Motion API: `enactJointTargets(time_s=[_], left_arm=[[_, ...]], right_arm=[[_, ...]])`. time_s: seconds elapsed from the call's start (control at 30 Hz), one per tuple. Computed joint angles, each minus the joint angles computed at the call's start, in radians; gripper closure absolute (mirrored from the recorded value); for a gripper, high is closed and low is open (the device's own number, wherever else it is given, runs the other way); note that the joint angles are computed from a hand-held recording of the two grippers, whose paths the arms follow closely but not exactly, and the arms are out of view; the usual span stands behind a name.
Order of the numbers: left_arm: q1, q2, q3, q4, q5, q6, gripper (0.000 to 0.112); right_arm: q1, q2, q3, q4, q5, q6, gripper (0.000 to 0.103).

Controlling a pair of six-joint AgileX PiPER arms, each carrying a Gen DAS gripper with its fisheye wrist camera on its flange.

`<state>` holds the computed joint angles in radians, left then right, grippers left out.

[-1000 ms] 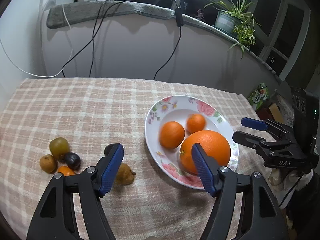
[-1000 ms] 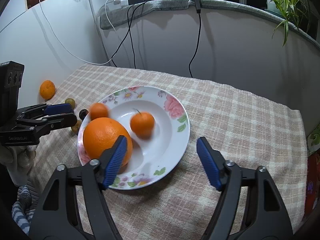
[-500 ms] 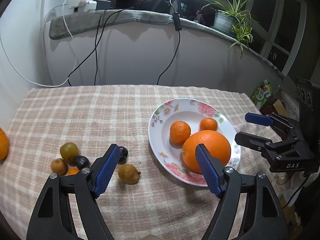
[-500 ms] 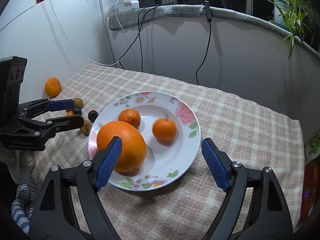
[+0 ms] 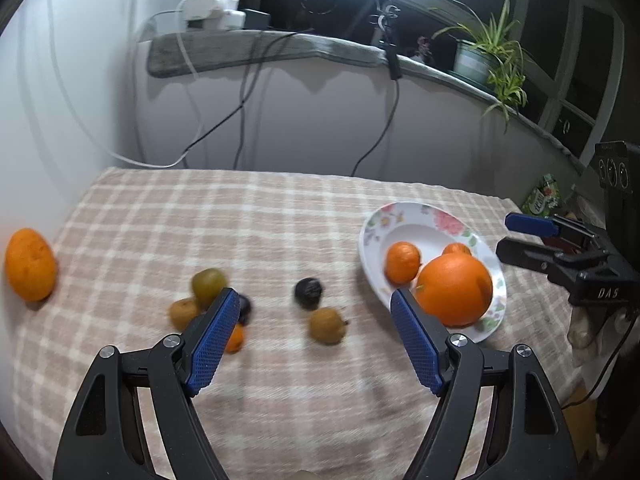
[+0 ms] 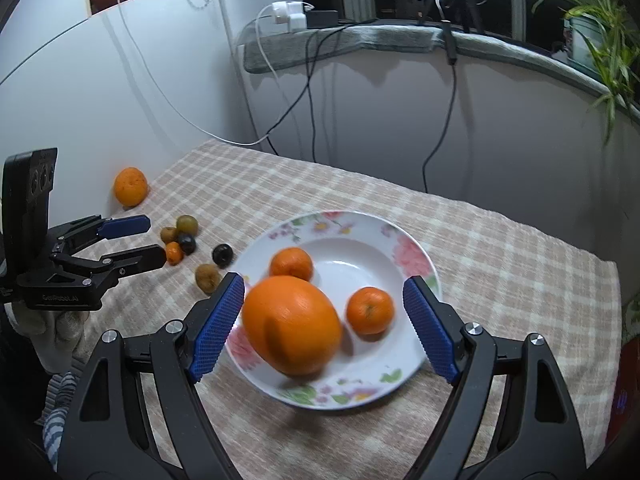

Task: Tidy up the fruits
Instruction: 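Move the left gripper back toward the kiwis and plums, then grasp a kiwi with the left gripper while the right gripper grasps another kiwi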

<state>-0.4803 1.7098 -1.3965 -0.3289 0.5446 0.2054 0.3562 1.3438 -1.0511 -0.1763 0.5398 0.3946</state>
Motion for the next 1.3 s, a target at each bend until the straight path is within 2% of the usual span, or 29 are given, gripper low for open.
enactJointTargets(time_s=[0.43, 0.73, 0.87, 0.93, 1.1, 1.23, 1.3], left_arm=[[0.116, -0.066, 0.134, -0.08, -0.027, 0.09, 0.037], [0.201, -0.02, 0.118, -0.194, 0.009, 0.188, 0.056], [0.234, 0.023, 0.078, -0.238, 0.043, 0.226, 0.063], [0.246, 0.045, 0.058, -0.252, 0.063, 0.244, 0.068], [0.253, 0.088, 0.014, -0.243, 0.095, 0.258, 0.074], [0.259, 0.126, -0.032, -0.246, 0.126, 0.262, 0.075], [0.262, 0.138, -0.046, -0.248, 0.135, 0.264, 0.075]], right_arm=[[0.067, 0.158, -0.184, 0.137, 0.016, -0.142, 0.019], [0.113, 0.323, -0.395, 0.237, 0.084, -0.228, 0.019], [0.106, 0.424, -0.523, 0.352, 0.145, -0.29, 0.019], [0.104, 0.469, -0.578, 0.393, 0.176, -0.308, 0.022], [0.103, 0.61, -0.762, 0.454, 0.294, -0.304, 0.038], [0.102, 0.714, -0.896, 0.471, 0.377, -0.271, 0.041], [0.1, 0.76, -0.957, 0.473, 0.414, -0.25, 0.049]])
